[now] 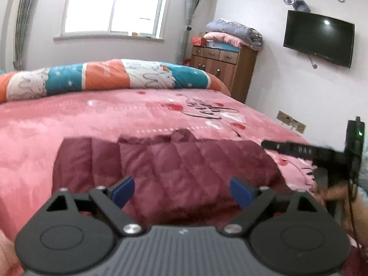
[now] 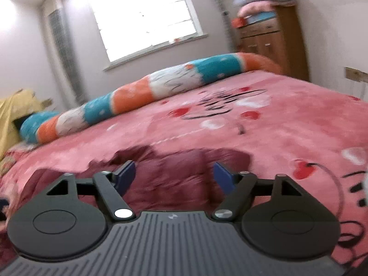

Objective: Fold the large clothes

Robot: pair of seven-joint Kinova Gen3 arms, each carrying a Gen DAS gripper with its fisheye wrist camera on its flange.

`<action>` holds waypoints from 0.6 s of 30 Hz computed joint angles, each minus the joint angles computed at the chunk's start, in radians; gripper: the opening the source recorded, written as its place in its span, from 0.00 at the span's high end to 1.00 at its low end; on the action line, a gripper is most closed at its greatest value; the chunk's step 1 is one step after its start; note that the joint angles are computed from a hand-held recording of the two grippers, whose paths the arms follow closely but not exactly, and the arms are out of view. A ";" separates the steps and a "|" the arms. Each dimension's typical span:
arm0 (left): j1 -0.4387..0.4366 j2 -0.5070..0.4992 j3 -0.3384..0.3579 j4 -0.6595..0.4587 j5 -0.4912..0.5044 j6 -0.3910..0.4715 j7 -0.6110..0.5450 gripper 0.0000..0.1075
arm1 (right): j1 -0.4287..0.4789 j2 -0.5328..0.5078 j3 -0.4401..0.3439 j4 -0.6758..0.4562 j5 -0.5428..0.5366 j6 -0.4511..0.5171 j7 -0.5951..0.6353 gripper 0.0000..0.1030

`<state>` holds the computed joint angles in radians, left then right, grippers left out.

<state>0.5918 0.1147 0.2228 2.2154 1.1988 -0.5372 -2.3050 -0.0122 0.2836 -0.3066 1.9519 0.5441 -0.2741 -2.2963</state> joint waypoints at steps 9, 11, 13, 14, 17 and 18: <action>-0.066 0.168 -0.081 -0.136 0.120 -0.035 -0.107 0.29 | -0.183 0.081 0.090 -0.127 -0.018 0.106 0.179 0.03; -0.088 0.192 -0.088 -0.145 0.115 -0.041 -0.079 0.32 | -0.226 0.102 0.140 -0.144 -0.095 0.127 0.251 0.03; -0.104 0.211 -0.093 -0.136 0.068 -0.049 -0.012 0.35 | -0.212 0.127 0.116 -0.180 -0.125 0.196 0.275 0.03; -0.120 0.223 -0.089 -0.129 0.030 -0.047 0.023 0.35 | -0.197 0.144 0.094 -0.200 -0.115 0.227 0.270 0.03; -0.101 0.267 -0.128 -0.128 -0.019 -0.046 0.062 0.33 | -0.244 0.169 0.142 -0.215 -0.135 0.251 0.331 0.02; -0.108 0.280 -0.121 -0.120 -0.052 -0.057 0.095 0.33 | -0.270 0.173 0.172 -0.213 -0.147 0.245 0.341 0.02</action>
